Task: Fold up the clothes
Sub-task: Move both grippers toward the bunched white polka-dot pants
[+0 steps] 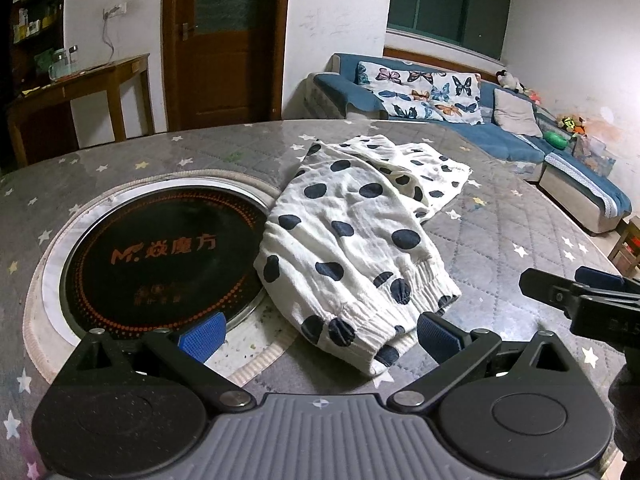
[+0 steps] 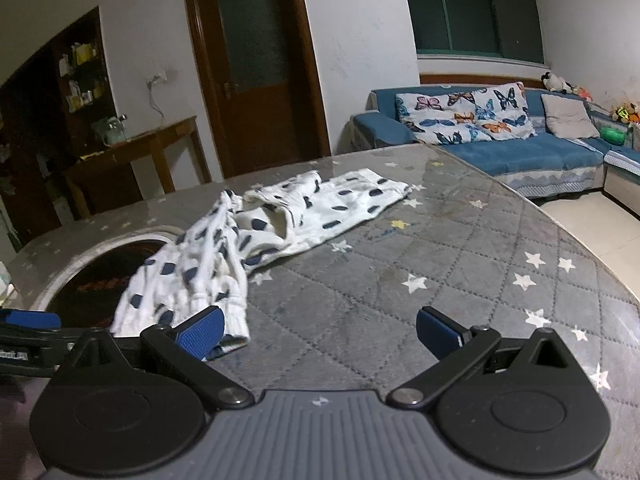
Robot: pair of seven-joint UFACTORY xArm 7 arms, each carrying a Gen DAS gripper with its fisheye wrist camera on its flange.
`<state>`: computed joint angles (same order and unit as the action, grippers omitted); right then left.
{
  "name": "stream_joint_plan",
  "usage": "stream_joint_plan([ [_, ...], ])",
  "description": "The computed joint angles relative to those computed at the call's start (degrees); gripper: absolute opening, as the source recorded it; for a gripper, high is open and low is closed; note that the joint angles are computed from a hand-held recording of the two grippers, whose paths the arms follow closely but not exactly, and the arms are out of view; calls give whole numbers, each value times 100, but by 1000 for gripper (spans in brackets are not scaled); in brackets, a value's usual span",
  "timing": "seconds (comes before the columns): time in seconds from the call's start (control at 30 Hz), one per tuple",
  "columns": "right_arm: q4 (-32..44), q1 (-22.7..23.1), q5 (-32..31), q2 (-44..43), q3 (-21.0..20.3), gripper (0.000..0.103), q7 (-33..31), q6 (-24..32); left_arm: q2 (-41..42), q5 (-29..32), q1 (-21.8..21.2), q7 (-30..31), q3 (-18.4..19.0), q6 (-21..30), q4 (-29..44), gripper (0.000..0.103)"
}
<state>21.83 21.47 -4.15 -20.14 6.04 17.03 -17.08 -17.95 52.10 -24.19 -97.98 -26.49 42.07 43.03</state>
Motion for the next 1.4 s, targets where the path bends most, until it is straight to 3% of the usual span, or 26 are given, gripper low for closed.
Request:
stream_joint_plan([
  [0.3, 65, -85, 44, -118, 153, 103, -43, 100, -6, -18, -2, 167, 31, 42, 30, 103],
  [0.5, 130, 161, -26, 15, -49, 103, -20, 165, -34, -126, 2, 246, 56, 90, -46, 103],
  [0.93, 470, 194, -126, 326, -84, 103, -175, 204, 225, 6, 33, 425, 132, 108, 179, 103],
  [1.4, 728, 727, -428, 601, -839, 103, -4, 319, 624, 186, -71, 545, 414, -14, 481, 103],
])
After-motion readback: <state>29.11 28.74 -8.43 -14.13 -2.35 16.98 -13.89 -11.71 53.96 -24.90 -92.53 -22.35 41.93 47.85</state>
